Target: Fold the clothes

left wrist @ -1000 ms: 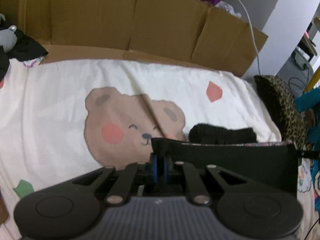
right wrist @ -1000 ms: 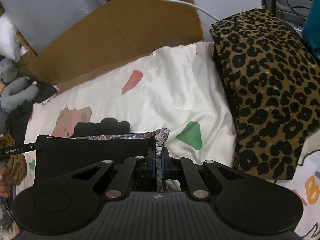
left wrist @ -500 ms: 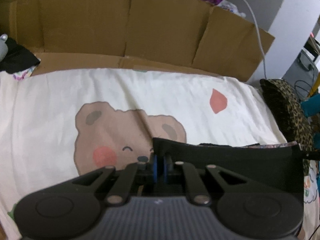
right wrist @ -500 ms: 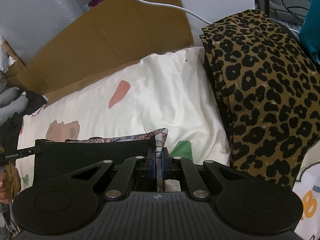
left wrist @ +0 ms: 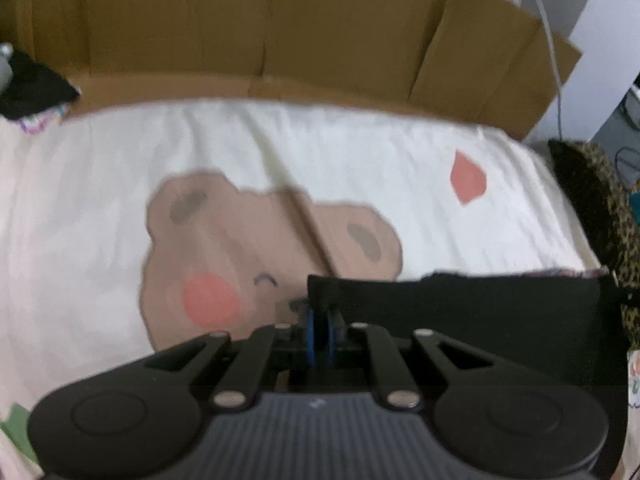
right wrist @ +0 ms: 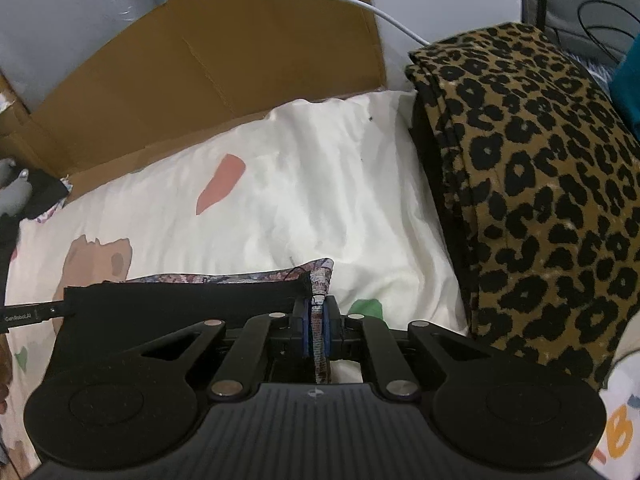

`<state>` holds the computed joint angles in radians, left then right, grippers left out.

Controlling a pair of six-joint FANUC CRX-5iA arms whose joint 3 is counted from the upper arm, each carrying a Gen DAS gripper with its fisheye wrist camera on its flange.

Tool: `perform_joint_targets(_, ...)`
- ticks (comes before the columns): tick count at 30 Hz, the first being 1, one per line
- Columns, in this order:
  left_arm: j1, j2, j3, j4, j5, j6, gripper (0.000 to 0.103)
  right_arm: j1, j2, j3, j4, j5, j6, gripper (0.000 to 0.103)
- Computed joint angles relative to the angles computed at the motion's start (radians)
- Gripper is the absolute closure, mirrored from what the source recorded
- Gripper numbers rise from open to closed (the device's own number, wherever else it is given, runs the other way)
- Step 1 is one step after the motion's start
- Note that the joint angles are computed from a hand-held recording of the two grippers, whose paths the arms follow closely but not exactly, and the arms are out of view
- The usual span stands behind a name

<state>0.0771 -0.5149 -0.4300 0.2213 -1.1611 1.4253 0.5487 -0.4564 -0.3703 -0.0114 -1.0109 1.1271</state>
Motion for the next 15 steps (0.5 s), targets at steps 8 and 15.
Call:
perform_joint_targets(8, 0.063, -0.087, -0.014, 0.004, -0.067, -0.047, 0.07, -0.045, -0.057, 0.024, -0.092, -0.06, 0.107, 0.076)
perform_joint_targets(15, 0.248, -0.235, -0.038, 0.078, -0.281, -0.21, 0.069, -0.087, -0.148, 0.04, -0.166, -0.186, 0.176, 0.069)
